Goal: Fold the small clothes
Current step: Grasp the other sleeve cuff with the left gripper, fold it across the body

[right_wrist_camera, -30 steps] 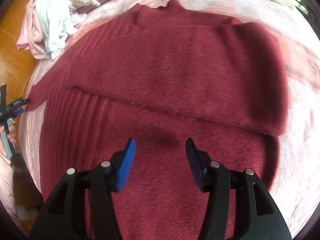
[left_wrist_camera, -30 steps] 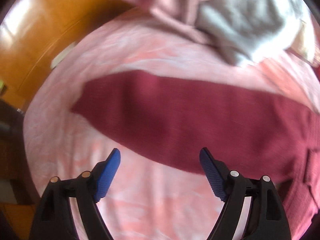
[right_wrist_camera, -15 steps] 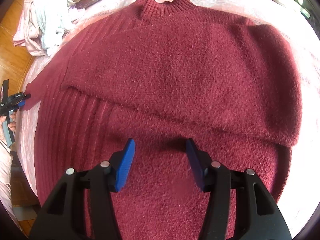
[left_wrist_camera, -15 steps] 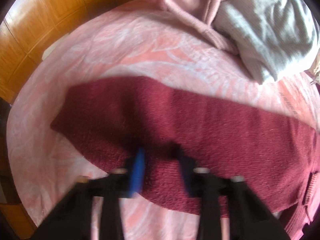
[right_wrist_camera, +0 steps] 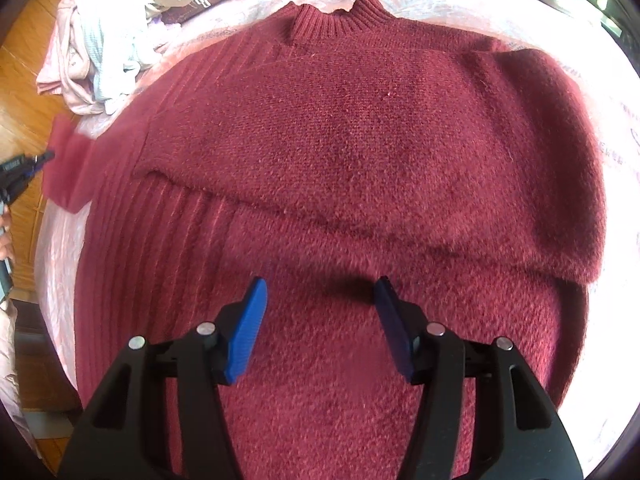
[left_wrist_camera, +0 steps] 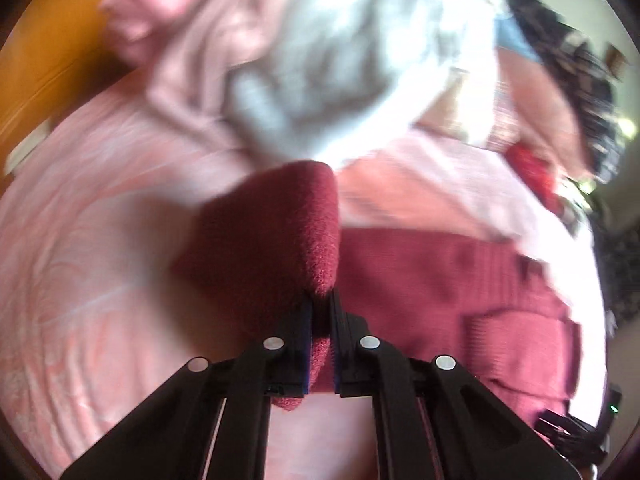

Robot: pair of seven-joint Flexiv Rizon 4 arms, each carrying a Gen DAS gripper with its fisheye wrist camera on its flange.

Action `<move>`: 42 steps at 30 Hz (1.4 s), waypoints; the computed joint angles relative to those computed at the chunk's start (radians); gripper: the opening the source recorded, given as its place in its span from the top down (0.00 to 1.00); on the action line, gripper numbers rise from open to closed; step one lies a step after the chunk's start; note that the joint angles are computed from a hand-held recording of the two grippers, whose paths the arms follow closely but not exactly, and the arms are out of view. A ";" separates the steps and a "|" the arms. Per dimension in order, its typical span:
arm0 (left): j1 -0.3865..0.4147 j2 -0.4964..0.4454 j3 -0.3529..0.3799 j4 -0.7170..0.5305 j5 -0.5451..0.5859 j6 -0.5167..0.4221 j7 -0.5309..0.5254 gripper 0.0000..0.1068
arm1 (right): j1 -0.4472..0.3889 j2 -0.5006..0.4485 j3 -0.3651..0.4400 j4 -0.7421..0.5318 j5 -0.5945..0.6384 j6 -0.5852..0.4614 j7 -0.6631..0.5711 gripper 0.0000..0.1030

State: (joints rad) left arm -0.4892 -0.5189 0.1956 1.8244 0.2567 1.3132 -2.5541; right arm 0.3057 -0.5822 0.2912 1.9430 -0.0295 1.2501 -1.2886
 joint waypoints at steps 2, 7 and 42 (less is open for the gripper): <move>-0.006 -0.022 -0.040 -0.053 -0.009 0.007 0.032 0.93 | -0.007 0.013 0.005 0.021 0.005 0.014 -0.009 0.45; -0.023 -0.134 -0.154 -0.232 -0.093 0.001 0.170 0.93 | -0.050 0.034 0.033 0.061 0.041 0.052 -0.041 0.45; -0.086 -0.302 -0.102 -0.393 -0.144 -0.290 0.199 0.39 | -0.035 -0.210 0.079 -0.421 0.209 -0.230 -0.084 0.62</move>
